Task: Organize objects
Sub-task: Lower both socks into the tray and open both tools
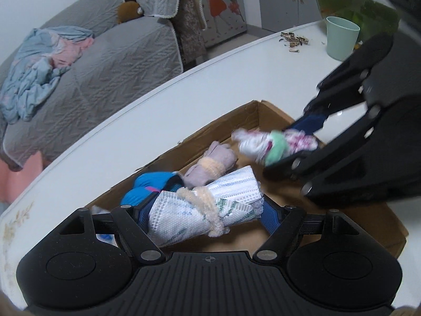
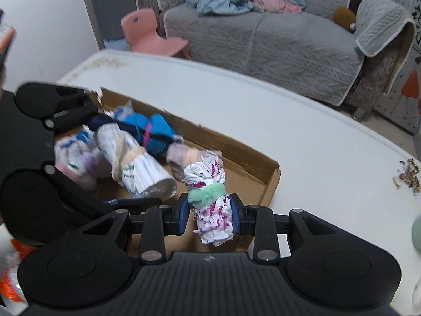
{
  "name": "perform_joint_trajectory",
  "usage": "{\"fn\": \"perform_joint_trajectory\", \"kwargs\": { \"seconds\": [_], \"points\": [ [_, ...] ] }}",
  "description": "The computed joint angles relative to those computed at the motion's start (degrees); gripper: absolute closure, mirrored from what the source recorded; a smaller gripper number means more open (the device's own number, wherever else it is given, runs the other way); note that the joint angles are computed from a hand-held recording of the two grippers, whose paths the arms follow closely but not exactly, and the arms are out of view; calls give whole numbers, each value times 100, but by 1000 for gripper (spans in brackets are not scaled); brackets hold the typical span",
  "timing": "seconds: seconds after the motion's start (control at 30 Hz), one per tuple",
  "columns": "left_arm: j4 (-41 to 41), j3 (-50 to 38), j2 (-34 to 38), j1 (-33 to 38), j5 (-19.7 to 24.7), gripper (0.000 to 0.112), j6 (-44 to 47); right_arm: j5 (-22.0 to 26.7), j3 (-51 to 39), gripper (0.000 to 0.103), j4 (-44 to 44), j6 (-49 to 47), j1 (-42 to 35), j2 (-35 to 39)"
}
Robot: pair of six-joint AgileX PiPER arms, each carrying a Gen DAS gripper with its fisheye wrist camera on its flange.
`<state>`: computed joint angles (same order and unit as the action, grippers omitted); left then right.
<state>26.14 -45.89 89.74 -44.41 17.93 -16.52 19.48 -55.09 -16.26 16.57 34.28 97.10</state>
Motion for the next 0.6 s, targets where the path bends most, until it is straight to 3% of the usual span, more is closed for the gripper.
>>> {"fn": "perform_joint_trajectory", "kwargs": {
  "seconds": [0.1,0.23,0.43,0.6],
  "points": [
    [218,43,91,-111,-119,31,-185,18,-28,74,57,-97,-78,112],
    [1342,215,234,-275,-259,31,-1170,-18,-2,74,307,-382,-140,65],
    [1536,285,272,-204,-394,30,-1378,-32,-74,73,353,-376,-45,157],
    [868,245,328,-86,-503,27,-982,-71,-149,73,490,-570,-109,288]
  ]
}}
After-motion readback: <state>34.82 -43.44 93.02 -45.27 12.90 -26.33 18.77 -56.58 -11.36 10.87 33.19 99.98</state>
